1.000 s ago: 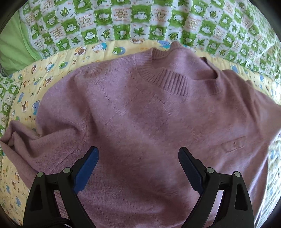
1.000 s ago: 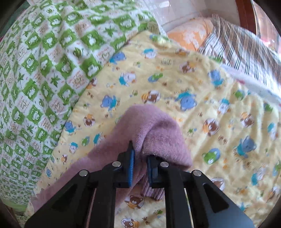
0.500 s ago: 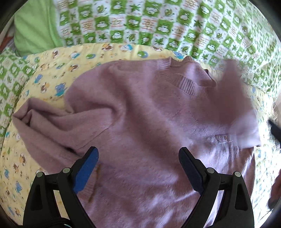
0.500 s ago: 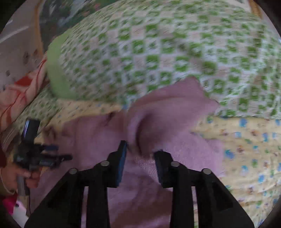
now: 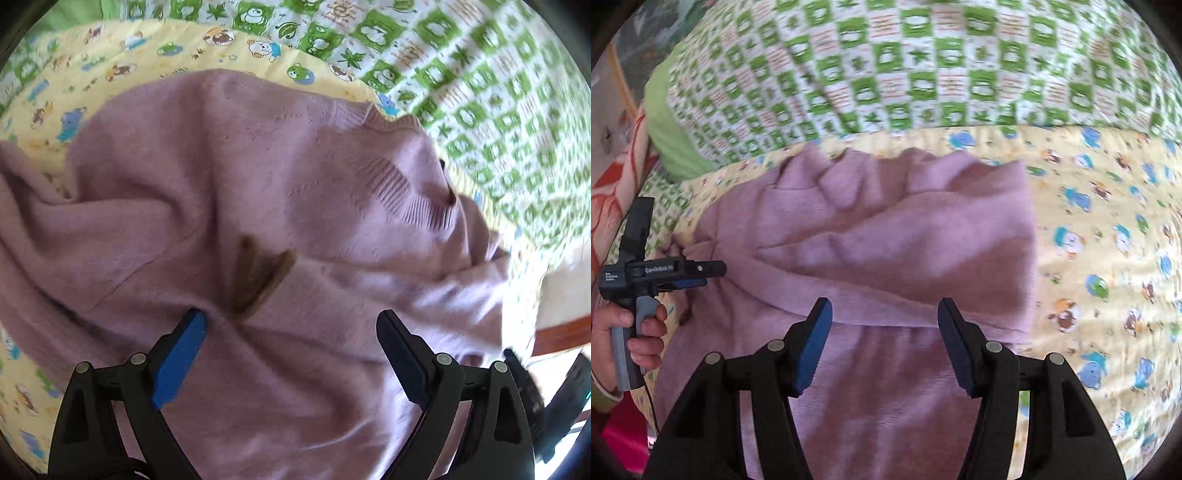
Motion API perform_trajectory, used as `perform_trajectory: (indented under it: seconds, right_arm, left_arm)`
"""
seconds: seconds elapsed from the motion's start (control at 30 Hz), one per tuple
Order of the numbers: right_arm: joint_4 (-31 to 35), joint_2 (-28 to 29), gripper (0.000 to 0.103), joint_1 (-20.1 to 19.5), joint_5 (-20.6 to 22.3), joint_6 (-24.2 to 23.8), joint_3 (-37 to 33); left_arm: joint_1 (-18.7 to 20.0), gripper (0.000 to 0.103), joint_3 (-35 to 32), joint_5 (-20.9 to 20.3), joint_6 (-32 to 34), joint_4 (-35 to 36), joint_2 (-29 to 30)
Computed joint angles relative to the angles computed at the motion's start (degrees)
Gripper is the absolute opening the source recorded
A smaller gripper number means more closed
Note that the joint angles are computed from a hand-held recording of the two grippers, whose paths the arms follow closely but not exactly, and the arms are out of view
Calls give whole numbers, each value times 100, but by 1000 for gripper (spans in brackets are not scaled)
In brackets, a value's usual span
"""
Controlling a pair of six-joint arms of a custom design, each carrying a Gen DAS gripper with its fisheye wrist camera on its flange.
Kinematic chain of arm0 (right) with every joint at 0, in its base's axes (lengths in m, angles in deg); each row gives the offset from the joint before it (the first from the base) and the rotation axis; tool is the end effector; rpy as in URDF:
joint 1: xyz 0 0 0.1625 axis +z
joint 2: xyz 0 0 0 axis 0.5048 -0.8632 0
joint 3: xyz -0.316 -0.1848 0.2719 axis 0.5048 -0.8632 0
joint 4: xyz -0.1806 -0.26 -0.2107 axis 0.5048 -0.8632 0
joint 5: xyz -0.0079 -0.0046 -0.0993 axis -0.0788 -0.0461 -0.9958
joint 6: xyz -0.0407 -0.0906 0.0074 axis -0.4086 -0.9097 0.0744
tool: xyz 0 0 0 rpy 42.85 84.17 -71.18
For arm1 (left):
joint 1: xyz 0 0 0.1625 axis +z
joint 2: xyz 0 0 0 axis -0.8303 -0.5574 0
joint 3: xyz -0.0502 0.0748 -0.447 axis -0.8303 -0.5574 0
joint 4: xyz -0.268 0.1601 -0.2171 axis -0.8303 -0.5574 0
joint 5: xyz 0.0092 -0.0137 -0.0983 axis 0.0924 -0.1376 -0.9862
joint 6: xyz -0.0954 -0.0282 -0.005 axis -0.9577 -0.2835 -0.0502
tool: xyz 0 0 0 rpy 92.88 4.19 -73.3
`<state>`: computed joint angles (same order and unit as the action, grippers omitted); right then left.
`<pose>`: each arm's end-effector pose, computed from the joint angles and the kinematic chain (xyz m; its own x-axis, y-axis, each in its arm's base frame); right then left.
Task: Fold small clothes
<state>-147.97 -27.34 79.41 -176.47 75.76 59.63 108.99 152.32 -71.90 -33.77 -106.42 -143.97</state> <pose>0.2311 -0.4053 0.2193 -0.8476 -0.1329 0.5137 -0.3994 0.7972 -0.4527 -0.1706 -0.5424 0.2378 -0.8766 -0.2414 -0.4163 -0.0562 0.9105 -0.4097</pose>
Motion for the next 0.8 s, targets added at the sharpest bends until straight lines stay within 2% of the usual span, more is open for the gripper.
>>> perform_trajectory:
  seconds: [0.1,0.17,0.2,0.23,0.27,0.33,0.43,0.47,0.5,0.6,0.63,0.7,0.8]
  right_arm:
    - [-29,3,61,-50,-42,37,2]
    - [-61,65,61,-82,-65,130,-26]
    - [-57,49,61,-111,-60,196,-10]
    - [-77,64,61,-130,-68,272,-10]
    - [-105,69,61,-144,-85,348,-2]
    - [-196,52,61,-158,-145,507,17]
    - [-342,-56,61,-175,-321,590,48]
    - [-383,-104,61,-190,-394,604,60]
    - [-408,-139,61,-210,-479,624,66]
    - [-308,-191,61,-314,-630,781,25]
    - [-262,-199,61,-344,-666,867,6]
    - [-210,-221,61,-421,-641,975,-32]
    - [-118,-193,61,-523,-654,921,-154]
  left_arm:
    - [183,94,-485,-146,-557,672,283]
    - [288,82,-617,-250,-667,746,417]
    - [266,63,-602,-170,-609,696,439]
    - [204,31,-477,-130,-325,415,399]
    - [182,23,-430,-220,-61,246,372]
    - [-23,19,-128,-252,351,-269,104]
    - [-532,13,604,150,1536,-1493,-340]
    - [-589,13,783,251,1841,-1725,-408]
    - [-577,13,923,328,2015,-1773,-457]
    - [-177,13,1095,173,2041,-1686,-506]
    - [-85,13,1137,29,2124,-1870,-555]
    - [-87,13,1292,-34,2357,-2303,-625]
    - [-117,12,1330,-52,2616,-2496,-729]
